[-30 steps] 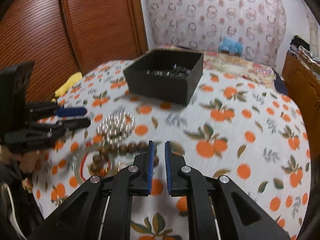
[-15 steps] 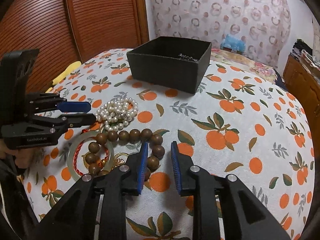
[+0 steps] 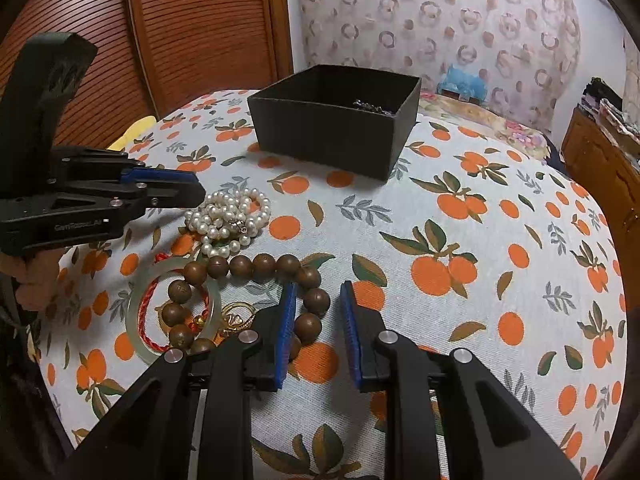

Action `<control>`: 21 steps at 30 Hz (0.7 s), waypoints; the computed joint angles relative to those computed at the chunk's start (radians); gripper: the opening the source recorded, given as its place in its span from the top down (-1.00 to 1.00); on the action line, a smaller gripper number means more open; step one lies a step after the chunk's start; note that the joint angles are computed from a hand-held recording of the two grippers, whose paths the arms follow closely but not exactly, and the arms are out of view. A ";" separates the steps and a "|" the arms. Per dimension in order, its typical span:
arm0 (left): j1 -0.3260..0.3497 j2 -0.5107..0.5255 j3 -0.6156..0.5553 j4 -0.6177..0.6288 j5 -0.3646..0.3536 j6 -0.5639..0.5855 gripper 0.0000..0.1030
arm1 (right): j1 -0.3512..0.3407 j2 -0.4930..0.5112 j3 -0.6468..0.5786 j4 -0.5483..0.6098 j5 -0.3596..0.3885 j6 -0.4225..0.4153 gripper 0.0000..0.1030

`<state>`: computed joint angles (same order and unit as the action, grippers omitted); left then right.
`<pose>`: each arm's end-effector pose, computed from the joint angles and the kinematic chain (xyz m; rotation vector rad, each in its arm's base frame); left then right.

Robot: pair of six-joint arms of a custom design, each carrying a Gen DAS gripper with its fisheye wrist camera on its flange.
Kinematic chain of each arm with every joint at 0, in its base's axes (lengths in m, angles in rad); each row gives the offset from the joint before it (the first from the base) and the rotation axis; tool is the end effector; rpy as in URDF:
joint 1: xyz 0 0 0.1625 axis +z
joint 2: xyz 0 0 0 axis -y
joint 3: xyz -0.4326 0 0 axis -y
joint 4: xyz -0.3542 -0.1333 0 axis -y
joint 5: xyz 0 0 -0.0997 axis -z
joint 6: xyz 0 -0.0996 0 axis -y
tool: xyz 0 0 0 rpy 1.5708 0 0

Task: Organize jewelry
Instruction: 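Move both tools back to the remaining jewelry pile, then grasp and lift the second pearl strand with the left tool while the right tool grasps the wooden bead bracelet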

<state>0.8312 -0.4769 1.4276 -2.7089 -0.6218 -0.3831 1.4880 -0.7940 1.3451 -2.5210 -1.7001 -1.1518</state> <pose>-0.3128 -0.6607 0.0344 0.2991 2.2875 -0.8134 0.0592 -0.7427 0.2333 1.3873 -2.4151 0.3549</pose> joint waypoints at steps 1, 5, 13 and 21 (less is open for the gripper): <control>0.004 0.002 -0.013 0.030 -0.002 -0.010 0.71 | 0.000 0.000 0.001 -0.001 0.000 0.002 0.55; 0.010 0.005 -0.019 0.050 -0.004 -0.013 0.71 | 0.000 0.001 -0.003 -0.003 -0.002 -0.004 0.55; 0.010 -0.007 -0.005 0.072 0.002 -0.043 0.71 | 0.001 0.001 -0.004 -0.003 -0.004 -0.004 0.55; 0.009 -0.002 -0.005 0.095 0.016 -0.036 0.71 | 0.001 0.001 -0.004 -0.005 -0.005 -0.006 0.55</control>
<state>0.8406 -0.4792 1.4227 -2.6135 -0.6058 -0.4194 1.4887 -0.7931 1.3412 -2.5263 -1.7049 -1.1577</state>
